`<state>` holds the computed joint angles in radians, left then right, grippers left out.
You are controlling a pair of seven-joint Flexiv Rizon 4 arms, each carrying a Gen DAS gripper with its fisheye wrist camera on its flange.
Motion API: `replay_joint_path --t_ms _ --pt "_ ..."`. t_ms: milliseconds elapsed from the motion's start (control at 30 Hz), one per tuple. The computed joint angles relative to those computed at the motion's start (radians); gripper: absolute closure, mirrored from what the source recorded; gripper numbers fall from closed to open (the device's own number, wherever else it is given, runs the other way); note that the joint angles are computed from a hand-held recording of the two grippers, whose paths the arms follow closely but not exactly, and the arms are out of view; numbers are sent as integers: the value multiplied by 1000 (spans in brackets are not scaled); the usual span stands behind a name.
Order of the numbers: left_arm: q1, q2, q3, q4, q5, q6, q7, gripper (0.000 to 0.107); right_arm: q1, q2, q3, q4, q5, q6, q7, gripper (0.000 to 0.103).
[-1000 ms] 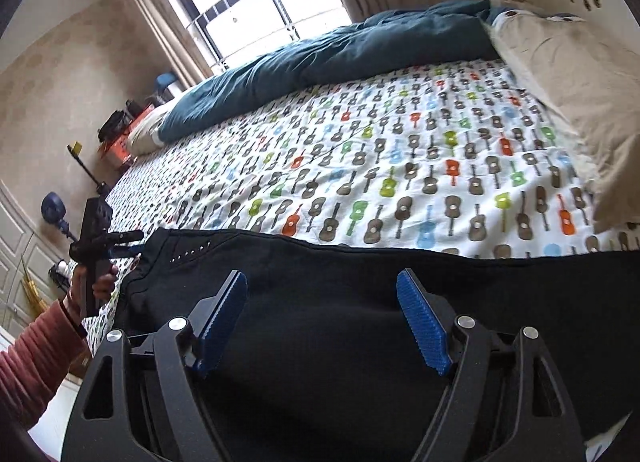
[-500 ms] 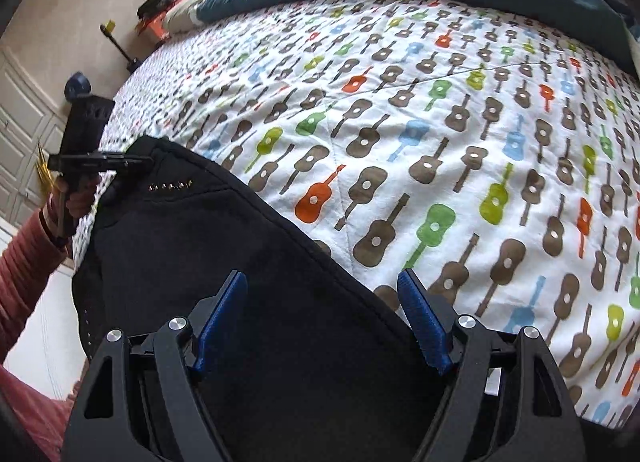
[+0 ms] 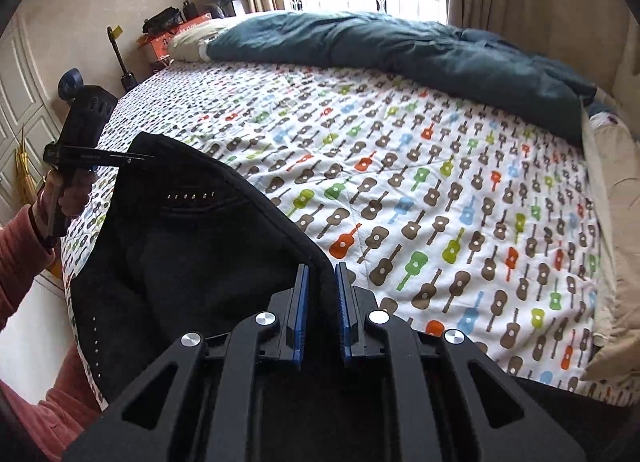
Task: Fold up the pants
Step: 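Grasp the studded pants waistband with the left gripper while the right gripper grasps it too, then lift the waistband with both grippers and fold it over onto the legs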
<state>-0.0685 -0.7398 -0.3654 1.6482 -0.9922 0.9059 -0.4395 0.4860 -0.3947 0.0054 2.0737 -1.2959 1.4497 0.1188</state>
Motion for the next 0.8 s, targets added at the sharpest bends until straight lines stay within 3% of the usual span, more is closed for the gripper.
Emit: replay_joint_path --t_ms 67,200,400,567,667,800 --pt "26 59 -33 79 -71 12 83 99 40 63 1 34 -105 -71 110 90" --pt "33 187 -26 238 -222 10 227 99 97 136 103 82 -133 -279 176 90" --pt "13 344 40 467 -443 -28 404 99 190 119 219 99 -107 -495 271 90" --pt "-47 378 111 580 -537 -22 476 97 263 39 236 95 -74 -524 353 90" --pt "-88 353 145 596 -574 -10 480 96 282 -13 219 92 -99 -477 439 90" --pt "-155 336 186 607 -664 29 538 93 319 -40 205 83 -104 -494 500 89"
